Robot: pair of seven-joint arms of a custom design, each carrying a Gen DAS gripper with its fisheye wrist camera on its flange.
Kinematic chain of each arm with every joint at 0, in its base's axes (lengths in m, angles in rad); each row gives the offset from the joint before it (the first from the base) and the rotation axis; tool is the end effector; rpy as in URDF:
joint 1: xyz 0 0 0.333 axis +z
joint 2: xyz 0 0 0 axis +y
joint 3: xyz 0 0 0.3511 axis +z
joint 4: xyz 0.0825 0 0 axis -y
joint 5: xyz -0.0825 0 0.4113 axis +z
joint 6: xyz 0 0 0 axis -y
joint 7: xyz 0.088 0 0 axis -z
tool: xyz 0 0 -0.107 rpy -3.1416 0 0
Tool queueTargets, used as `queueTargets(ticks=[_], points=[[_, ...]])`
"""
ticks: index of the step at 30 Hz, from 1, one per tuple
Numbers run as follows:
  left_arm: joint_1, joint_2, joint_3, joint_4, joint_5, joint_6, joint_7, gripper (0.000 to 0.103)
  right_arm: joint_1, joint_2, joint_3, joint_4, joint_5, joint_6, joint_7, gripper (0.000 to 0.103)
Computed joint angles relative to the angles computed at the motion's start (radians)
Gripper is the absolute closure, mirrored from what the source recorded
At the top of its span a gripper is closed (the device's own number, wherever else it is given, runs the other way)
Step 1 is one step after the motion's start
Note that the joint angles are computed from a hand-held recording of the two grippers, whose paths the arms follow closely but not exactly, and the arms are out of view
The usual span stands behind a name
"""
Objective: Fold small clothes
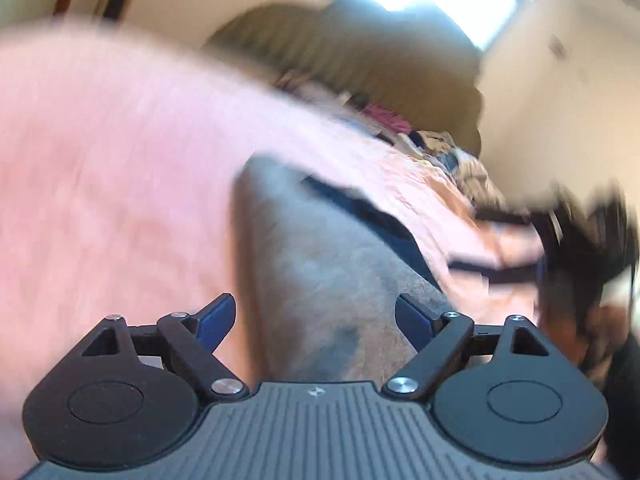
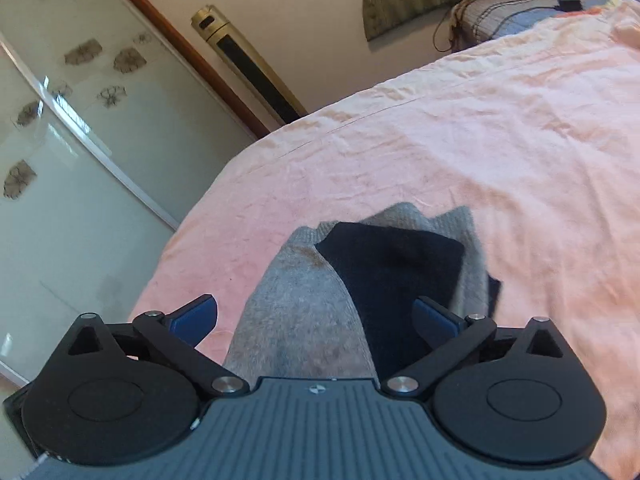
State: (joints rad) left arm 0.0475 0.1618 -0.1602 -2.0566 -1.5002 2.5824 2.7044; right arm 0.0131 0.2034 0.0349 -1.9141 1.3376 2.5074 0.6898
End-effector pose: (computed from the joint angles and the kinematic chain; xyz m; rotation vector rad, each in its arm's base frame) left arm 0.6243 -0.0496 0.4028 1.9205 -1.9477 1.5241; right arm 0.6647 0.0234 0.4464 -1.4529 1.5602 0.0615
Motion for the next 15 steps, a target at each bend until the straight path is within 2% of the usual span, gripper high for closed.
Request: queueTargets(ticks=[1,2,3,5,6,7,8,9,10,11,12,13,15], points=[[0.018,0.020,0.013,0.015,0.041,-0.070,-0.119,0.017,-0.017,-0.011,-0.010,-0.026,0.003,-0.039,0.022,0.000],[0.037,0.037,0.018,0.028,0.045,-0.132,-0.181,0.017,-0.026,-0.017,-0.018,-0.046,-0.004,-0.063,0.042,0.001],[0.051,0.047,0.017,0.036,0.035,-0.170,-0.204,0.017,-0.031,-0.018,-0.027,-0.063,-0.027,-0.082,0.074,0.003],[0.069,0.078,0.013,0.073,0.086,-0.269,-0.289,0.017,-0.032,-0.020,-0.032,-0.095,-0.071,-0.105,0.118,0.012],[0.077,0.097,0.009,0.095,0.120,-0.321,-0.319,0.021,-0.037,-0.036,-0.025,-0.124,-0.025,-0.115,0.060,0.012],[0.083,0.114,0.004,0.117,0.162,-0.373,-0.349,0.024,-0.039,-0.038,-0.027,-0.131,-0.022,-0.156,0.055,0.015],[0.084,0.120,-0.004,0.127,0.199,-0.397,-0.358,0.026,-0.040,-0.045,-0.027,-0.143,-0.018,-0.187,0.044,0.020],[0.081,0.119,-0.011,0.129,0.229,-0.402,-0.359,0.032,-0.035,-0.050,-0.028,-0.153,-0.022,-0.202,0.036,0.025],[0.083,0.116,-0.014,0.120,0.247,-0.401,-0.357,0.047,-0.028,-0.054,-0.027,-0.166,-0.014,-0.195,0.007,0.037],[0.080,0.124,-0.015,0.127,0.278,-0.400,-0.386,0.063,-0.021,-0.057,-0.026,-0.176,-0.006,-0.182,-0.017,0.055],[0.074,0.132,-0.014,0.134,0.323,-0.393,-0.428,0.089,-0.014,-0.055,-0.029,-0.180,-0.024,-0.169,-0.003,0.069],[0.083,0.137,-0.019,0.129,0.313,-0.393,-0.428,0.089,-0.015,-0.046,-0.033,-0.177,-0.026,-0.177,0.005,0.082],[0.087,0.096,-0.027,0.088,0.314,-0.367,-0.402,0.091,-0.024,-0.050,-0.039,-0.185,-0.014,-0.209,-0.018,0.082]])
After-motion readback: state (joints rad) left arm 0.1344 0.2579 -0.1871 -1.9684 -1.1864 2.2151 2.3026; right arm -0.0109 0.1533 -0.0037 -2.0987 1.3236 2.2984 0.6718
